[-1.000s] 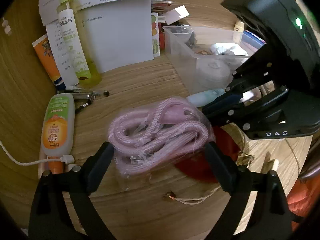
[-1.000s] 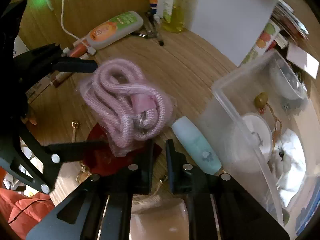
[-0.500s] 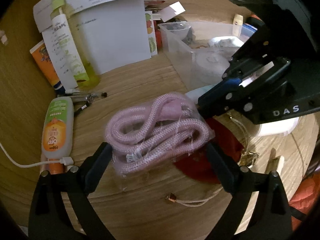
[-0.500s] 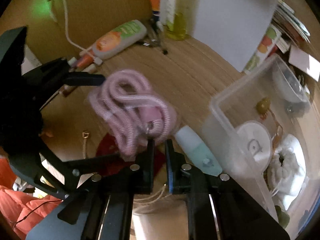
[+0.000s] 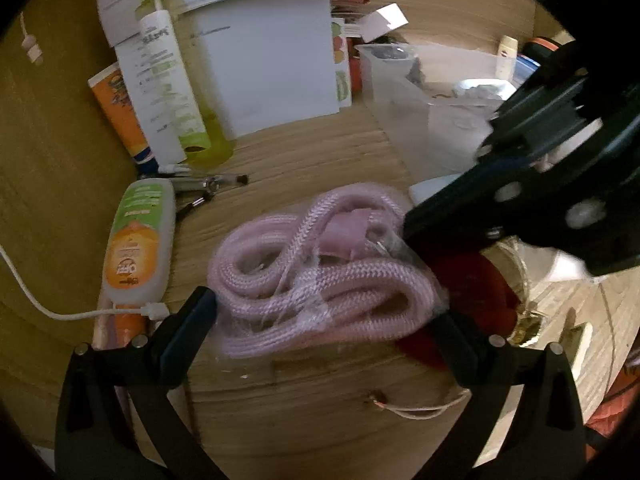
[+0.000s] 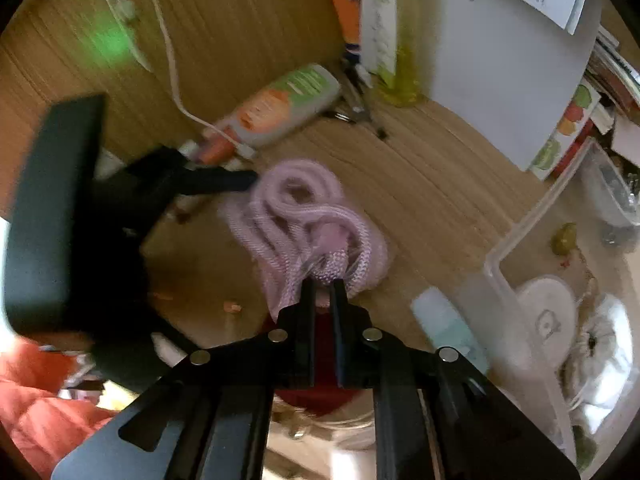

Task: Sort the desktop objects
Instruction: 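Lift the bagged pink rope with the left gripper, then grasp the cream round jar with the right gripper while the left holds the pink rope raised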

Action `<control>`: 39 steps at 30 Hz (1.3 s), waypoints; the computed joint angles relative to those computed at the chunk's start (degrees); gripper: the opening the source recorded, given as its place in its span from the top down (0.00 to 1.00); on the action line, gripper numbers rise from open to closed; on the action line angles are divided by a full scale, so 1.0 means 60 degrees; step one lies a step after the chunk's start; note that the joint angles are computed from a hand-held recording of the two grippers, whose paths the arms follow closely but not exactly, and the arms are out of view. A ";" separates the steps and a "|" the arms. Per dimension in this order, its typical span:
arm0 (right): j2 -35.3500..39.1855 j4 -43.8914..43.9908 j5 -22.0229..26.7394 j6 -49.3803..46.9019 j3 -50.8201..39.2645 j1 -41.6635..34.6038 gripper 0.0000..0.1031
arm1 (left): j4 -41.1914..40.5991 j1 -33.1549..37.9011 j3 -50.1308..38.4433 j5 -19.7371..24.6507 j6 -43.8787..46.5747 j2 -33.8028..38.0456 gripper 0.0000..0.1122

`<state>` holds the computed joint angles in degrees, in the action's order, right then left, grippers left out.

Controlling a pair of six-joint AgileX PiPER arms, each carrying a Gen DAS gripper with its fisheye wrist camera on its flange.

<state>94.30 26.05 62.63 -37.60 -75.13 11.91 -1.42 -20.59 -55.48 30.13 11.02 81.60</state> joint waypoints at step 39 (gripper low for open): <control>-0.5443 0.1622 -0.1945 -0.3658 0.6086 -0.3331 0.34 | -0.1584 0.0108 0.0236 -0.0528 -0.1235 -0.0638 0.82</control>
<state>61.64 35.78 50.96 -59.55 -38.61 -8.08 -10.93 -19.94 -54.07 26.97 3.61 77.78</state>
